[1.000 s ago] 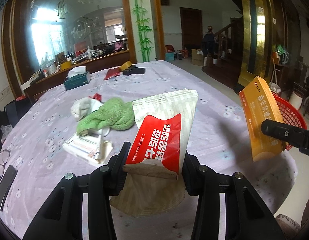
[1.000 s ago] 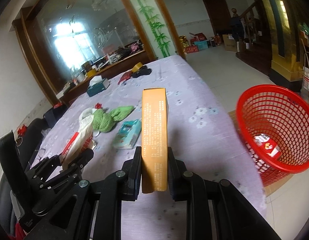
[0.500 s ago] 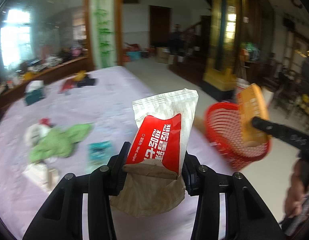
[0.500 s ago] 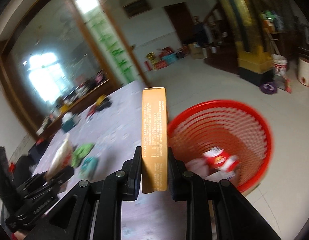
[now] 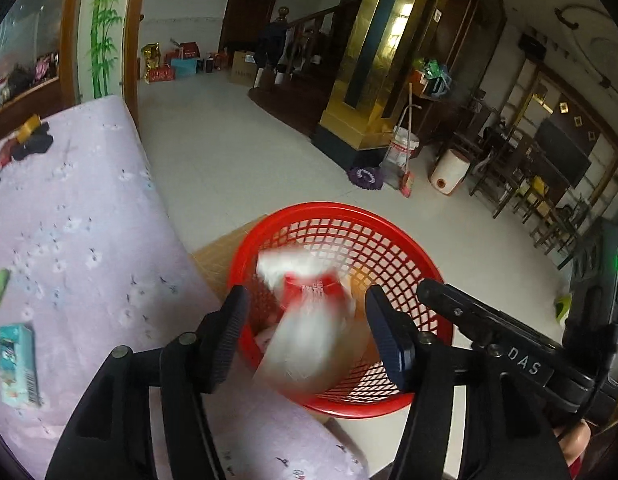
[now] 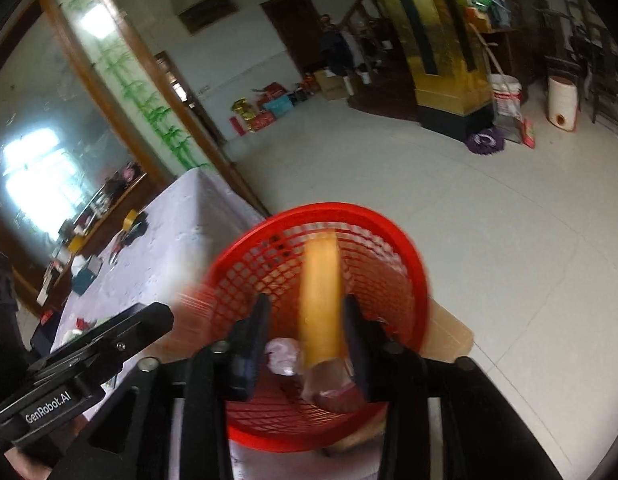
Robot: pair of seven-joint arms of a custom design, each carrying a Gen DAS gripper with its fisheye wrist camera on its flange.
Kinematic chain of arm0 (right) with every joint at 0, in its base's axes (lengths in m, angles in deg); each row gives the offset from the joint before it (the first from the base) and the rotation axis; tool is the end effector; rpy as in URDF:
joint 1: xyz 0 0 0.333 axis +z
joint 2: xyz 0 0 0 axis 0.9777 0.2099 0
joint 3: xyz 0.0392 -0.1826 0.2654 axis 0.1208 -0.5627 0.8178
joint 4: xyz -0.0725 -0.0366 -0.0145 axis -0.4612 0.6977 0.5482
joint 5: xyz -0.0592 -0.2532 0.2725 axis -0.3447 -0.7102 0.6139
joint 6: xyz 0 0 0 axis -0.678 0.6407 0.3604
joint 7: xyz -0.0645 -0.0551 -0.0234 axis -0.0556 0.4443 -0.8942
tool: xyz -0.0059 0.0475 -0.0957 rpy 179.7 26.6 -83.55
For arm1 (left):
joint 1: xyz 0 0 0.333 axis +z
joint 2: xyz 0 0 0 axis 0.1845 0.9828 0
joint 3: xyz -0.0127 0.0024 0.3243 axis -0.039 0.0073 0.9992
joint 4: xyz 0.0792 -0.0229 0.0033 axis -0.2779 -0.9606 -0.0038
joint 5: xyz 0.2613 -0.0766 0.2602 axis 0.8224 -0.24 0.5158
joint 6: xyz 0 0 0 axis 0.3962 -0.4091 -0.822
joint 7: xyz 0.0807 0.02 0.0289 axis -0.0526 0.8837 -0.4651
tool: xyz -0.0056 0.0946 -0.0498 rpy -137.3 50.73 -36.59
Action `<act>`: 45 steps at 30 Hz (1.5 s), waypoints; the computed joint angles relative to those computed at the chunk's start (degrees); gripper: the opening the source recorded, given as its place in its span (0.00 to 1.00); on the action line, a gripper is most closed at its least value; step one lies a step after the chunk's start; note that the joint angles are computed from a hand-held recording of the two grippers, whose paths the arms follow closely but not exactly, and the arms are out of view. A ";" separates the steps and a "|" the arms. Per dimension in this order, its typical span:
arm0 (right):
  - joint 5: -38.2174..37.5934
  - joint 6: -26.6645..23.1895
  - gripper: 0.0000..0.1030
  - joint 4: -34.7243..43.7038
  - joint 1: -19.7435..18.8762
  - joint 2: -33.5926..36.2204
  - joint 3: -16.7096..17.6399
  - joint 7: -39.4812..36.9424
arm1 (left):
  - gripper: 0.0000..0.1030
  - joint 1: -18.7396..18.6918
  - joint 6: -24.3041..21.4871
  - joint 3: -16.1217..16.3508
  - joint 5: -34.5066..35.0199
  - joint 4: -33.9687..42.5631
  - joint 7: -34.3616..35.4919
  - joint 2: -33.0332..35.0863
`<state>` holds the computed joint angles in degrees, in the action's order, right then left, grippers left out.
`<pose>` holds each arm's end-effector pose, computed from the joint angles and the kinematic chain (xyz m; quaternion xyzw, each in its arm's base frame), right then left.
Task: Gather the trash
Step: 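Carry the tissue pack and orange box over the red basket and open both tools, then move both open tools back over the table toward the remaining items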
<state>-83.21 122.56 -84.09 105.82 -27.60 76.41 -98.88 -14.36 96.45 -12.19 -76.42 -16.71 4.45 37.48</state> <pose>0.4925 0.3437 0.4575 -0.4367 0.7904 -0.1917 0.3845 0.6030 -0.4622 0.4800 -0.4576 0.7982 -0.3871 0.0613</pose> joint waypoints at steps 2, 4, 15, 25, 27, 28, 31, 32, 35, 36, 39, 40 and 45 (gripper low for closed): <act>-1.17 -0.15 0.41 -1.91 0.01 -1.55 0.03 1.46 | 0.58 0.44 1.27 -0.10 -0.25 -2.74 0.11 -1.57; -2.37 -1.49 0.41 -2.85 0.05 -2.91 0.73 2.31 | 0.60 1.18 4.05 -0.13 -0.38 -7.40 0.27 -4.32; 2.00 -1.60 0.52 7.60 4.69 3.92 3.38 -12.55 | 0.61 6.18 17.21 2.59 1.46 -33.75 -4.62 -21.52; 15.57 0.81 0.52 20.90 9.84 15.30 2.47 -30.35 | 0.61 11.66 21.57 4.49 -0.11 -47.91 -8.08 -30.97; 18.04 0.66 0.52 23.67 10.82 17.38 2.38 -33.54 | 0.61 13.13 22.01 3.71 -4.07 -49.44 -6.21 -32.16; 19.02 0.26 0.52 24.79 11.48 18.17 2.07 -34.44 | 0.61 13.87 22.04 3.58 -6.10 -50.28 -4.96 -32.81; 21.97 0.27 0.52 27.55 13.04 20.13 1.24 -37.15 | 0.62 14.36 22.07 7.03 3.44 -52.64 -15.09 -34.71; 22.50 0.74 0.52 27.60 13.51 20.19 0.69 -37.73 | 0.62 14.99 22.08 7.55 5.12 -53.18 -17.23 -35.14; 23.66 1.58 0.52 27.60 15.46 20.18 -1.16 -38.94 | 0.64 17.23 20.35 8.66 6.96 -53.40 -23.16 -35.53; 24.25 1.69 0.53 27.71 16.02 20.24 -1.76 -39.32 | 0.64 17.86 20.01 8.95 6.62 -53.34 -24.68 -35.46; 25.89 2.98 0.53 27.01 17.44 20.11 -3.62 -40.24 | 0.64 19.56 16.82 9.99 9.94 -51.12 -31.54 -33.83; 26.28 3.14 0.53 26.61 17.90 19.77 -4.22 -40.33 | 0.64 19.82 15.72 10.05 9.56 -49.98 -31.65 -32.97; 26.30 4.88 0.53 24.57 19.19 18.70 -6.50 -39.14 | 0.64 19.33 10.86 11.98 13.71 -42.71 -37.89 -27.18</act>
